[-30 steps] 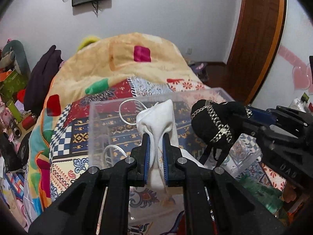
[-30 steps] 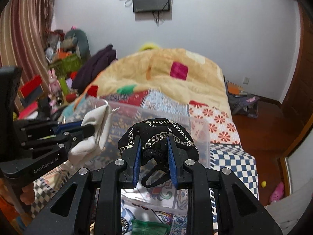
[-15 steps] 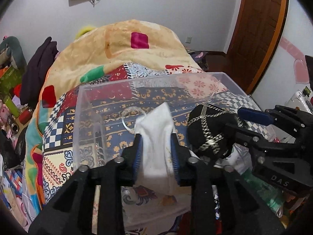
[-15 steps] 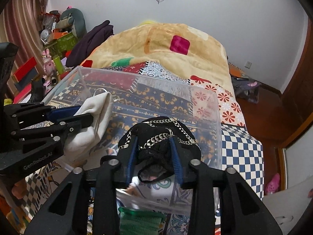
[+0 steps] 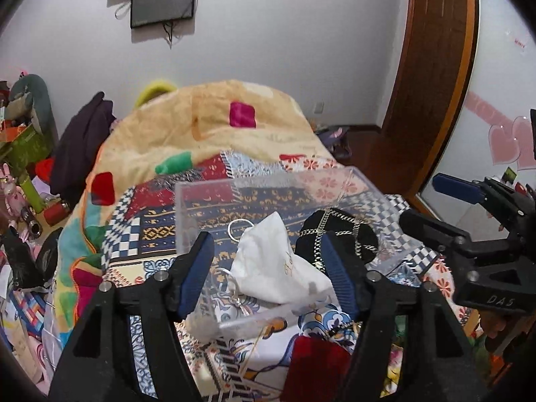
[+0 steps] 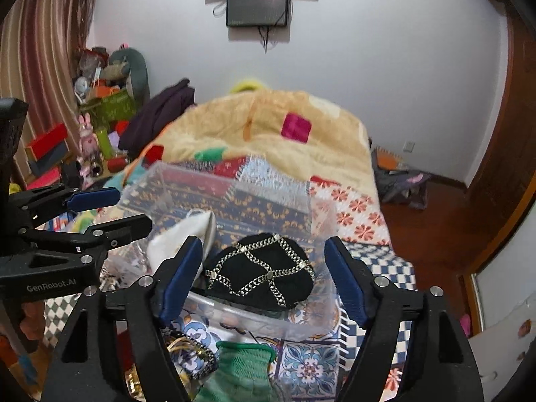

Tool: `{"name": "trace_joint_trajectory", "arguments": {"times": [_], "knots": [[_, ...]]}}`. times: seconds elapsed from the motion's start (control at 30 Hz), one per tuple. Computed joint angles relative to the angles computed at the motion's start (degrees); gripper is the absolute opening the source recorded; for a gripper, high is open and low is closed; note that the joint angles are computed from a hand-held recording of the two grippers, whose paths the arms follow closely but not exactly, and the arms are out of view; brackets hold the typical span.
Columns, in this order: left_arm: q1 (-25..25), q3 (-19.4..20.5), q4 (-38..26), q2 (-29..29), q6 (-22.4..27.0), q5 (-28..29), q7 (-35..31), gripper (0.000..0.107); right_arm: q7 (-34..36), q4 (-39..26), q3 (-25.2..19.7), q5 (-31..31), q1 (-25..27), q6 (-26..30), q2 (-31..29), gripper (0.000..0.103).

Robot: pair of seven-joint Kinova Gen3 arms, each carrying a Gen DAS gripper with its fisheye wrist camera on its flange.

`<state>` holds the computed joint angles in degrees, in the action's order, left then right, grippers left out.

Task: Organize soft objects
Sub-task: 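Lower the white pouch into the clear box with the left tool while the right drops the beanie in, then grasp the red velvet pouch with the left tool while the right grasps the green glove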

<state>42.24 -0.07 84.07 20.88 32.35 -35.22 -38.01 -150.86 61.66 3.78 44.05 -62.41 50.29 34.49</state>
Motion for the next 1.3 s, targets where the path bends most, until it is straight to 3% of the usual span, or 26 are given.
{"name": "trace_joint_trajectory", "arguments": {"times": [0.27,0.53,0.8,0.93,1.07,1.13,1.2,1.3], "knots": [[5.3,-1.7,7.5,-4.7,-1.6,-11.1,11.8,0.08,-11.9,9.0,1.2,10.9,-5.5,-1.5,-4.9,0.083],[5.4,2.0,12.0,-4.3,-0.4,-16.9,17.8,0.081,-20.6,15.3,-3.2,15.5,-4.8,-0.6,-6.7,0.084],[5.1,3.3,14.7,-1.8,-1.2,-14.0,17.8,0.081,-22.8,20.3,-6.3,12.7,-2.0,-3.2,-7.1,0.084],[6.5,2.9,13.1,0.4,3.0,-12.7,17.4,0.081,-23.6,22.6,-6.7,11.2,-1.1,-6.0,-7.7,0.084],[4.4,3.9,11.7,1.9,3.2,-7.7,13.7,0.068,-22.5,22.8,-6.8,9.0,-0.2,-7.7,-7.1,0.084],[5.7,2.4,11.7,2.1,3.3,-8.0,14.4,0.066,-21.8,23.2,-6.7,8.0,0.2,-9.1,-7.1,0.082],[7.1,1.1,11.8,2.3,3.3,-9.3,16.0,0.064,-20.1,23.3,-7.0,6.0,1.0,-10.5,-7.0,0.073],[8.6,0.1,12.9,2.2,2.2,-11.6,18.2,0.051,-19.2,23.4,-6.2,4.6,0.8,-11.4,-6.7,0.066]]}}
